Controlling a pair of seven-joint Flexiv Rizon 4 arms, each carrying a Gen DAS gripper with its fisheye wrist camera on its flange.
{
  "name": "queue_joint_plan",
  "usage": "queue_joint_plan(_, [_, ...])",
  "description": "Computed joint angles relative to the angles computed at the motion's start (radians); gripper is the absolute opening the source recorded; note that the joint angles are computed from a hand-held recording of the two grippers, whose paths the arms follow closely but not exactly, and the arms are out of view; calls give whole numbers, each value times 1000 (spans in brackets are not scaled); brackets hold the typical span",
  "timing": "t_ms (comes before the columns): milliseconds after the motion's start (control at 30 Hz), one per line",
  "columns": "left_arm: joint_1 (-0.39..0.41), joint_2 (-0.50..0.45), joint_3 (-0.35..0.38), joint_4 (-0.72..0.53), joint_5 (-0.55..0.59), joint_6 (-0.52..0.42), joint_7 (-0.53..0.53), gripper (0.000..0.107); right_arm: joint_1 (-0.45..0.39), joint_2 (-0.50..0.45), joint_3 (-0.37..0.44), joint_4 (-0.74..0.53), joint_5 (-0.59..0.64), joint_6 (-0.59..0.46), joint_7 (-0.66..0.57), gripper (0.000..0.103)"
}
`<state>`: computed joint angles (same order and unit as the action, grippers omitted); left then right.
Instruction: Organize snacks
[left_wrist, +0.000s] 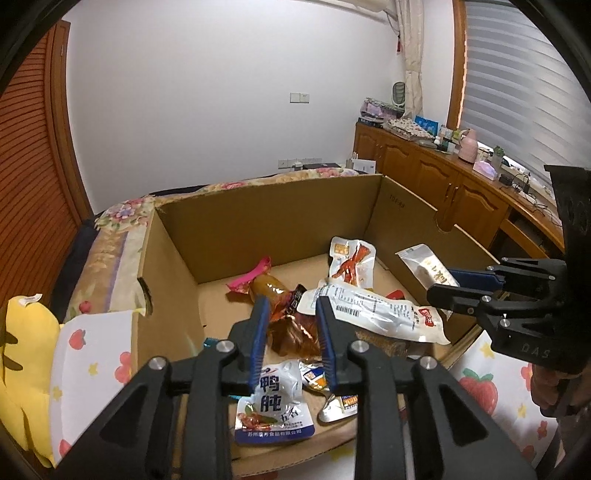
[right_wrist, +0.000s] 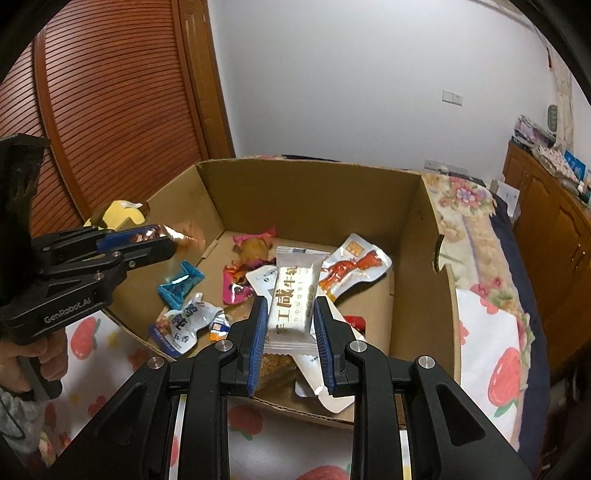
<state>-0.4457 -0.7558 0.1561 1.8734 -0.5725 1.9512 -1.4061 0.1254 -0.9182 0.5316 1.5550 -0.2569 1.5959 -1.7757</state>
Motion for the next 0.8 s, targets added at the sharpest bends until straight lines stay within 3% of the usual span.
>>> queue_joint_plan(67, [-11, 0, 11, 5, -10, -3, -1, 26, 5, -2, -7, -4, 3, -7, 5, 25])
queue_joint_plan(133, [-22, 6, 18, 16, -18, 2, -5, 34, 9, -6, -12, -9, 9, -16, 11, 26])
queue_joint_plan(200, [-22, 20, 9, 34, -16, 15, -11, 39, 5, -7, -9, -9, 20, -9, 16, 34])
queue_joint_plan(367, [-152, 53, 91, 95, -118, 48, 41, 39, -5, 26, -4, 36, 35, 21, 24, 35])
queue_joint_plan(500, [-236, 101, 100, 170, -233, 112, 95, 47, -17, 94, -7, 145, 30, 109, 54, 36])
queue_joint_plan(600, [-313, 136, 104, 230, -338, 172, 148, 47, -30, 159, -12, 257, 24, 194, 85, 43])
queue_joint_plan(733, [-373, 180, 69, 297, -445, 250, 193, 48, 1, 246, -68, 391, 30, 302, 125, 44])
queue_joint_plan(800, [-400, 197, 47, 322, -503, 287, 221, 49, 19, 285, -97, 455, 35, 353, 140, 51])
